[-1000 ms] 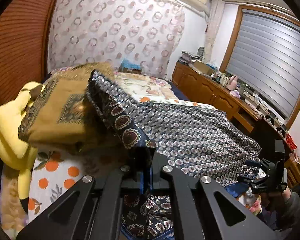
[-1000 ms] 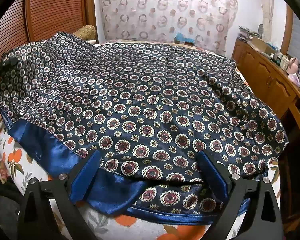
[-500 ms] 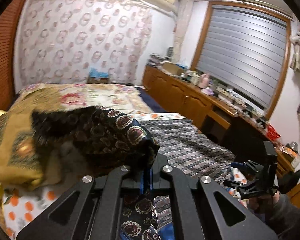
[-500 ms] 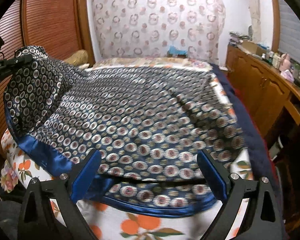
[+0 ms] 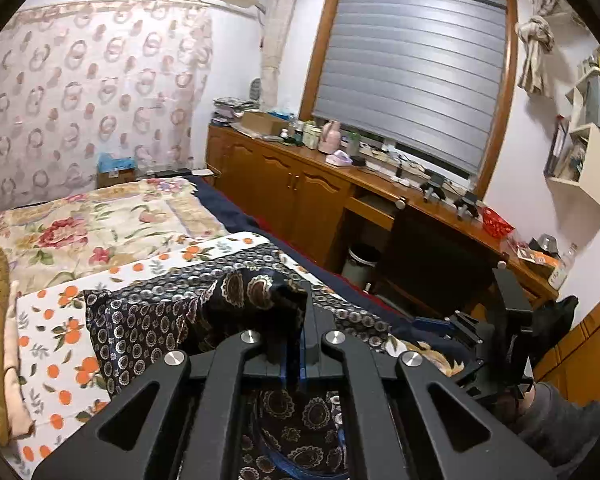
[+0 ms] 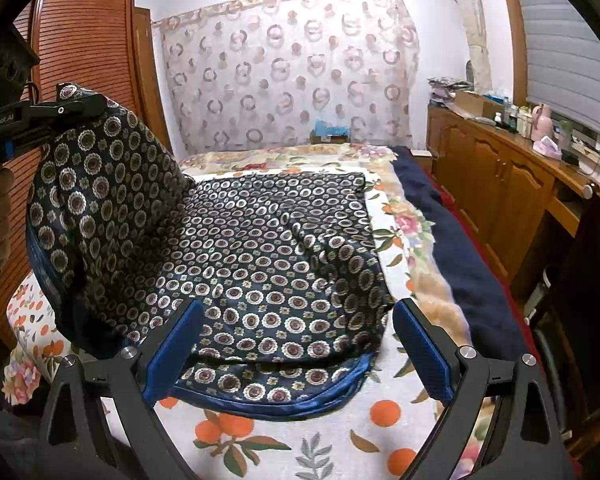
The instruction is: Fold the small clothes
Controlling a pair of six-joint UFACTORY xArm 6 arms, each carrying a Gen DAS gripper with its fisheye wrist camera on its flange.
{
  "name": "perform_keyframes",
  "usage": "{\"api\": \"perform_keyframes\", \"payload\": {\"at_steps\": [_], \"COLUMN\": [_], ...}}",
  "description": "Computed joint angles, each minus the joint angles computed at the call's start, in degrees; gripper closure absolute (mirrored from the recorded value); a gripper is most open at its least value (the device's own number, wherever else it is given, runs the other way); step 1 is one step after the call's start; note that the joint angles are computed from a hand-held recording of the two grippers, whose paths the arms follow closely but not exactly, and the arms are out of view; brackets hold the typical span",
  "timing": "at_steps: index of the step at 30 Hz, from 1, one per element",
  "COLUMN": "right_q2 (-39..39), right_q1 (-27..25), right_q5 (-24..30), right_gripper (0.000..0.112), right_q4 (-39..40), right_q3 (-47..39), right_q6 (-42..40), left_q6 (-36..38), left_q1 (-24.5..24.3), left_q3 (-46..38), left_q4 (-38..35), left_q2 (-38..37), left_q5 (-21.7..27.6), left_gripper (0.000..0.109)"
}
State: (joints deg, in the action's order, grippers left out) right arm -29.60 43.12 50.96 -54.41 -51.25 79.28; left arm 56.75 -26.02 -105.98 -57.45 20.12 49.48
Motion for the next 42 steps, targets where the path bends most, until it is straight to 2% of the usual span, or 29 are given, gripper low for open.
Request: {"api": "perform_keyframes", "payload": {"at_steps": [3, 5, 7, 10, 12, 14, 15, 16, 19, 27, 33, 38, 42], "right_q2": [0.7, 0.5, 1.0, 2.7, 3.3, 3.8, 4.1, 4.4, 5.1, 8.2, 12.9, 18.5, 23.1], "right_q1": [0.2, 0.4, 0.7, -0.1, -0.8, -1.1, -1.2, -1.3, -1.3, -2.4, -2.8, -4.1, -6.1], "right_q5": [-0.3, -0.2, -0.2, -1.2, -1.8, -2.3, -2.5, -2.6, -3.0, -6.5, -10.2, -14.0, -17.2], "right_gripper": [0.016, 0.016, 0.016, 0.016, 0.016, 0.016, 0.016, 0.016, 0.016, 0.016, 0.016, 0.016, 0.016], "right_q4": [-0.8, -1.0, -1.1, -0.8, -0.4, 0.0, 0.3, 0.5, 0.7, 1.6, 1.9, 3.7, 8.4], "right_q3": [0.0, 0.2, 0.0, -1.2, -1.8, -2.2, -2.5, -2.9, -3.8, -6.5, -10.9, -15.8, -19.1], "right_q6": [1.2, 1.5, 1.8, 1.3, 0.5, -0.1, -0.6, -1.0, -1.8, -5.0, -7.5, -12.0, -17.0], "left_q6": [-0.2, -2.7, -4.2, -4.1, -3.3, -2.8, -2.4, -2.0, -1.2, -0.1, -0.9, -0.1, 0.0], "left_q1": [-1.2, -1.2, -0.7, -0.5, 0.3, 0.7, 0.7, 0.9, 1.9, 3.6, 4.9, 6.3, 7.2], "left_q3": [0.8, -0.4, -1.1, 1.5, 3.8, 5.6, 6.6, 7.3, 8.7, 14.7, 16.9, 18.9, 19.7], "left_q4": [2.4, 6.3, 7.7, 8.1, 7.4, 7.0, 6.6, 6.0, 4.5, 3.8, 4.9, 4.0, 3.8], "left_q2": [-0.1, 1.2, 2.1, 1.4, 0.4, -0.4, -0.8, -1.1, -1.9, -4.9, -5.5, -6.5, -6.9], "left_q5": [-0.9, 0.9, 3.0, 1.1, -0.1, -1.8, -2.7, -3.3, -3.6, -11.0, -14.4, -15.0, -15.5], "left_gripper": [0.104, 0.098, 0.082, 0.064, 0.06, 0.043, 0.03, 0.027, 0.027, 0.027, 0.027, 0.027, 0.027]}}
